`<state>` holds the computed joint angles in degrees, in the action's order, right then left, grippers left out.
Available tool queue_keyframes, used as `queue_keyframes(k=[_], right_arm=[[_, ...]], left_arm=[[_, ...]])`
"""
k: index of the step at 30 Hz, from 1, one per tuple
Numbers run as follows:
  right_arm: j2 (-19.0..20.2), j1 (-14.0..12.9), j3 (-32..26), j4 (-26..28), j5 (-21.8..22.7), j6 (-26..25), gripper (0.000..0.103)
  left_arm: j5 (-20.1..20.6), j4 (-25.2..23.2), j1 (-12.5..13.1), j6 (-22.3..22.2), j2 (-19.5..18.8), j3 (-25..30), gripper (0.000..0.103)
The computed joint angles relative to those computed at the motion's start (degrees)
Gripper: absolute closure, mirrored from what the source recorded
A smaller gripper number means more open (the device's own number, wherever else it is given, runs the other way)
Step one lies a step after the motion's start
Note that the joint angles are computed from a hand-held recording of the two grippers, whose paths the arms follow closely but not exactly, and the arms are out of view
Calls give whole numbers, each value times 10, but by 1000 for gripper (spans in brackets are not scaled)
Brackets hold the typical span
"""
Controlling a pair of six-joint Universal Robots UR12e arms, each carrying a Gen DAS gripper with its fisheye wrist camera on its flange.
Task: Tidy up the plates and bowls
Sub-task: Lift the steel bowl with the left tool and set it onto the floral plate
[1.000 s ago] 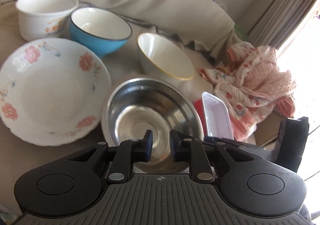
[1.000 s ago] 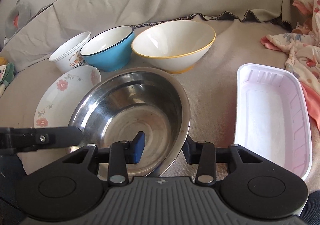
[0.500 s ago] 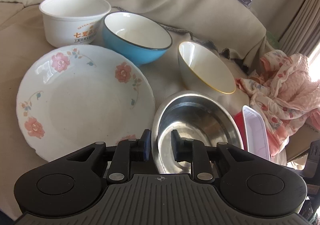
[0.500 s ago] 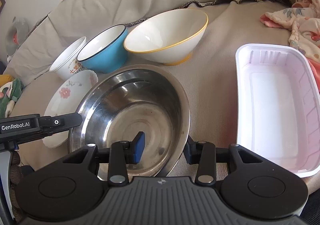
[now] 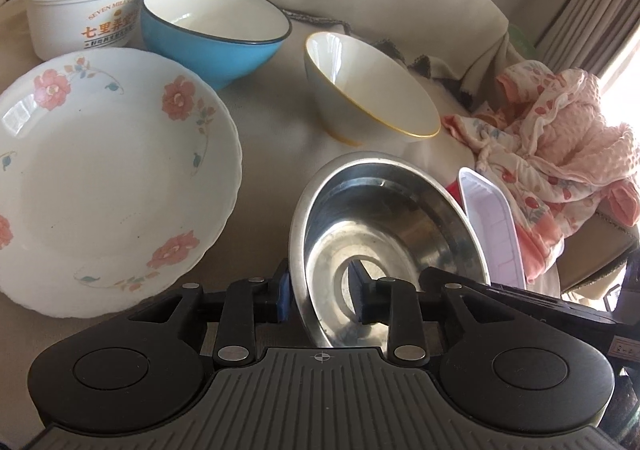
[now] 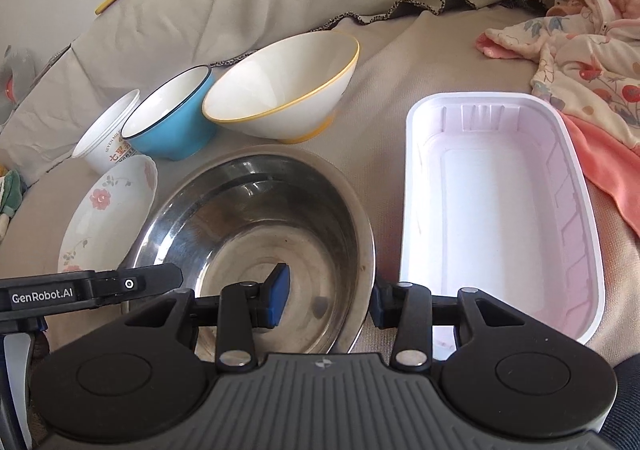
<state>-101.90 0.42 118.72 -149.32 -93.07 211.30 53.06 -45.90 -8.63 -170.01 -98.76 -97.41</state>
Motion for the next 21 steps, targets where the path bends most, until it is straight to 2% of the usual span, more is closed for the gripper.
queue_keyframes(k=[4, 6, 8, 11, 13, 17, 21], right_arm=[[-2, 9, -11, -8, -1, -12, 64], [4, 20, -25, -22, -11, -29, 64], [17, 27, -44, -35, -3, -47, 63], [48, 41, -77, -51, 8, -85, 64], [73, 54, -99, -61, 12, -116, 64], [121, 67, -133, -64, 34, -153, 65], [157, 78, -161, -21, 25, -167, 69]], left_arm=[[6, 15, 8, -35, 8, 0, 72], [-16, 45, 22, -53, 14, -6, 72], [-32, 80, 39, -82, 18, -8, 73], [-20, 143, 60, -127, 23, -13, 74], [5, 171, 68, -128, 22, -13, 74], [42, 166, 82, -151, 8, -2, 74], [61, 140, 87, -153, -8, 7, 75]])
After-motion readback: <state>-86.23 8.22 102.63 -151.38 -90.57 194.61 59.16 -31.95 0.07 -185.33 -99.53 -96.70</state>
